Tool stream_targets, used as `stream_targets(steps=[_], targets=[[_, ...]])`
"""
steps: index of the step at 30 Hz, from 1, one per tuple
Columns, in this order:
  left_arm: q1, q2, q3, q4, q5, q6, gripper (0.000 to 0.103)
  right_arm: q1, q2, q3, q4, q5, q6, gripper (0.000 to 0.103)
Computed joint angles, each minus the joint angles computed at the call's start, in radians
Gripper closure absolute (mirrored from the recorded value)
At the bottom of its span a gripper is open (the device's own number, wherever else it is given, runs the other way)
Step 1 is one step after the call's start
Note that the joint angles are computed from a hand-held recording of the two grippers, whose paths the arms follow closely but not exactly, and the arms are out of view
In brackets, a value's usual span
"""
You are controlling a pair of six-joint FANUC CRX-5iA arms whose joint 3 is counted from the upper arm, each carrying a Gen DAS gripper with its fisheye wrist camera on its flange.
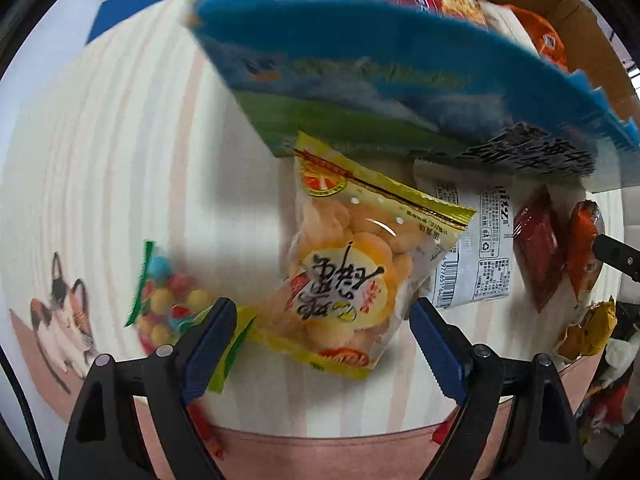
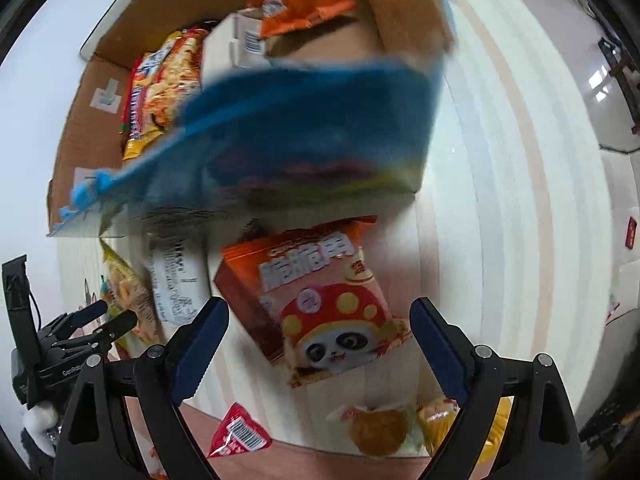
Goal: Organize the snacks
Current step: 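Return both tools to the pile and grasp the cookie bag and panda packet, then lift the yellow cookie bag with the left tool while the right tool lifts the panda packet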
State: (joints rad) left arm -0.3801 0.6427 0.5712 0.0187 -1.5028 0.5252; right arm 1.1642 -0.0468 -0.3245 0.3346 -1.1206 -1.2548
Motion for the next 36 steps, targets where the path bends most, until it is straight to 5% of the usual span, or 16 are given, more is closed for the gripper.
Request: stream_targets(steps=[5, 8, 12, 31, 36], targets=[[-0.013, 0.004, -0.016, 0.008, 0.0, -0.019, 0.015, 0.021, -0.021, -0.077, 0.049, 0.065, -0.116, 0.012], [-0.026, -0.003, -0.033, 0.011, 0.008, -0.02, 0.038, 0.029, -0.021, -0.075, 0.042, 0.055, -0.132, 0.028], [-0.036, -0.01, -0.043, 0.018, 0.021, 0.008, 0.049, 0.022, -0.009, -0.04, -0.017, 0.051, -0.108, 0.037], [-0.007, -0.098, -0.159, -0.139, -0.014, 0.1, 0.049, -0.067, 0.161, 0.234, -0.276, 0.017, 0.196, 0.039], [-0.045, -0.074, -0.142, -0.149, -0.036, 0.111, 0.047, -0.062, 0.131, 0.189, -0.266, 0.074, 0.183, 0.025]])
